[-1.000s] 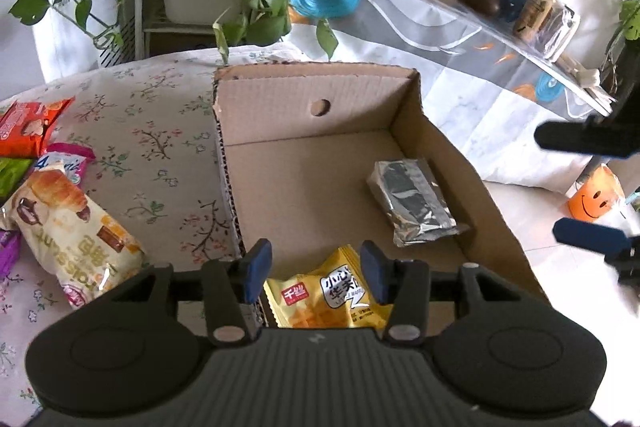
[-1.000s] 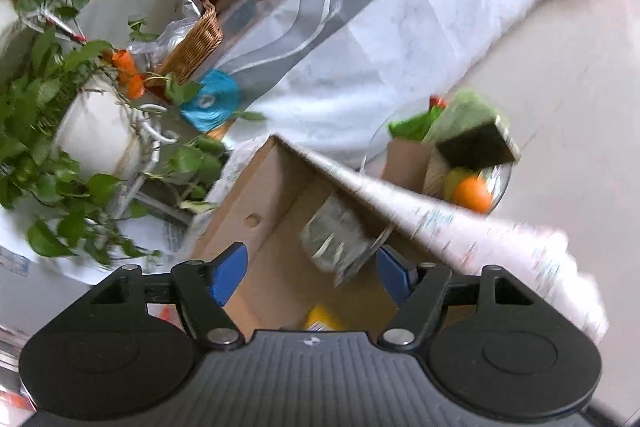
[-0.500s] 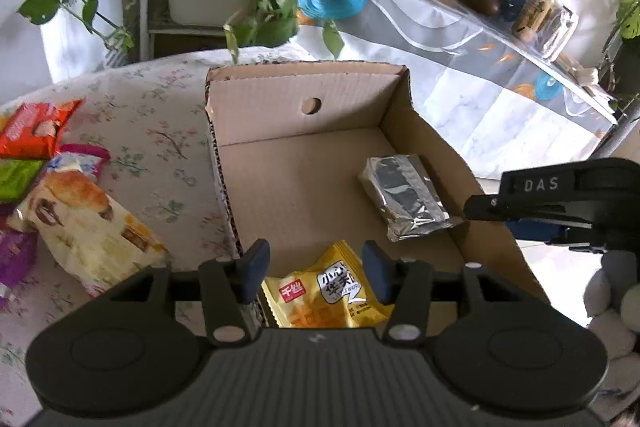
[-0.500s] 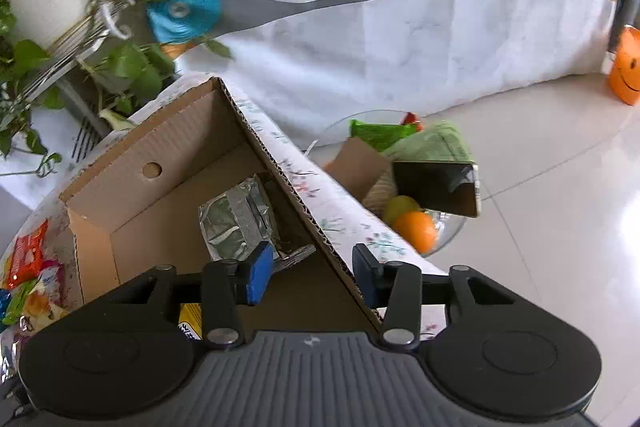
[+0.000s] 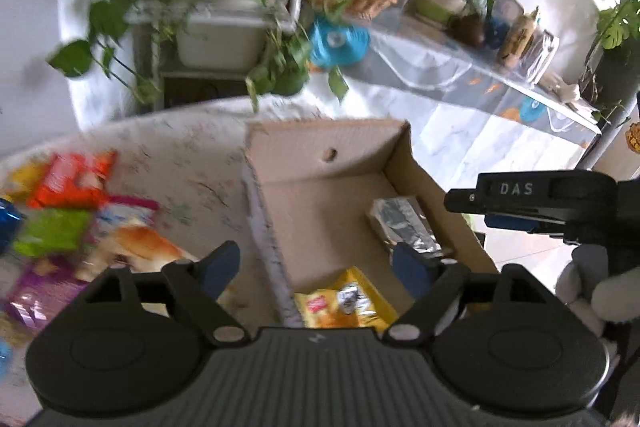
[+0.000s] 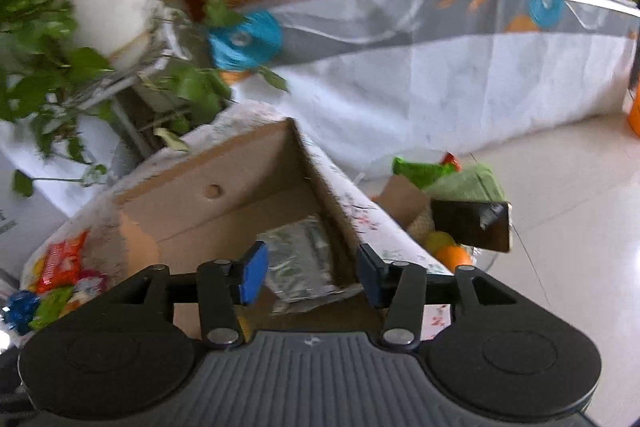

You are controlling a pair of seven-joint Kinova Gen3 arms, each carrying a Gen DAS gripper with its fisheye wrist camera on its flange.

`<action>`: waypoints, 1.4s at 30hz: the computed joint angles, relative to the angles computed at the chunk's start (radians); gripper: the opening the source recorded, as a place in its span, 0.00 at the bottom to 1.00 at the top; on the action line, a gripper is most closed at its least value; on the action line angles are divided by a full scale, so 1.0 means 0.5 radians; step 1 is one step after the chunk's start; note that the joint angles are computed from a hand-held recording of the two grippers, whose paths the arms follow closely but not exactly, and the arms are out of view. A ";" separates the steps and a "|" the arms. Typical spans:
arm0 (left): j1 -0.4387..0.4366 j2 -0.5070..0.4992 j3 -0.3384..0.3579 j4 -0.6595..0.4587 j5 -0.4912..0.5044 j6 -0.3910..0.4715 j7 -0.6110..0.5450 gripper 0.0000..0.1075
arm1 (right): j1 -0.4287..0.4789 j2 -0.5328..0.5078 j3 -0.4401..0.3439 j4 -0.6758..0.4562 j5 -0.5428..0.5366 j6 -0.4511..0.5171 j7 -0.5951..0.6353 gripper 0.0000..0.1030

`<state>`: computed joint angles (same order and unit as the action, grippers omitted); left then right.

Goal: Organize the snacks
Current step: 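Withdraw both tools from the box back toward the snack pile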

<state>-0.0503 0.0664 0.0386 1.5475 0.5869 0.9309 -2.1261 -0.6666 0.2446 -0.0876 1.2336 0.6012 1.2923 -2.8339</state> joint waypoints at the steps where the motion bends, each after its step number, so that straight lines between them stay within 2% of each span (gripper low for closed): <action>1: -0.035 -0.017 -0.019 -0.009 0.016 0.033 -0.017 0.79 | -0.018 -0.016 -0.011 0.008 0.015 -0.027 -0.006 0.61; 6: -0.157 -0.008 -0.111 -0.137 0.030 0.241 0.131 0.86 | -0.095 -0.028 -0.065 0.002 0.065 -0.118 0.055 0.70; 10: -0.203 -0.081 -0.144 -0.121 -0.104 0.171 0.072 0.92 | -0.136 -0.025 -0.092 0.006 0.050 -0.224 0.149 0.73; 16: -0.288 -0.181 -0.243 -0.052 -0.148 0.107 -0.022 0.93 | -0.211 -0.018 -0.097 0.014 0.043 -0.326 0.199 0.79; 18: -0.322 -0.221 -0.271 0.000 -0.127 0.074 -0.079 0.94 | -0.227 -0.013 -0.101 0.009 0.024 -0.346 0.195 0.81; 22: -0.413 -0.172 -0.380 -0.040 0.051 0.238 -0.142 0.94 | -0.227 -0.003 -0.121 0.009 -0.036 -0.452 0.304 0.81; 25: -0.466 -0.154 -0.375 -0.059 0.016 0.211 -0.104 0.94 | -0.230 0.041 -0.108 -0.032 -0.077 -0.477 0.413 0.81; 29: -0.564 -0.082 -0.391 -0.159 0.053 0.311 -0.013 0.94 | -0.243 0.073 -0.090 -0.059 -0.130 -0.517 0.478 0.83; 34: -0.655 -0.028 -0.376 -0.199 0.048 0.338 -0.010 0.94 | -0.266 0.160 -0.074 -0.152 -0.194 -0.504 0.658 0.85; 40: -0.692 0.089 -0.331 -0.265 -0.149 0.413 0.205 0.94 | -0.258 0.292 -0.044 -0.298 -0.309 -0.477 0.968 0.90; 42: -0.679 0.156 -0.312 -0.328 -0.263 0.498 0.333 0.94 | -0.255 0.333 -0.024 -0.336 -0.336 -0.471 1.058 0.90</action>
<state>-0.3900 0.1446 -0.1173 1.3833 0.4552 1.1798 -1.9598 -0.7940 0.4112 -0.0997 1.0655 0.4330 1.0566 -2.3048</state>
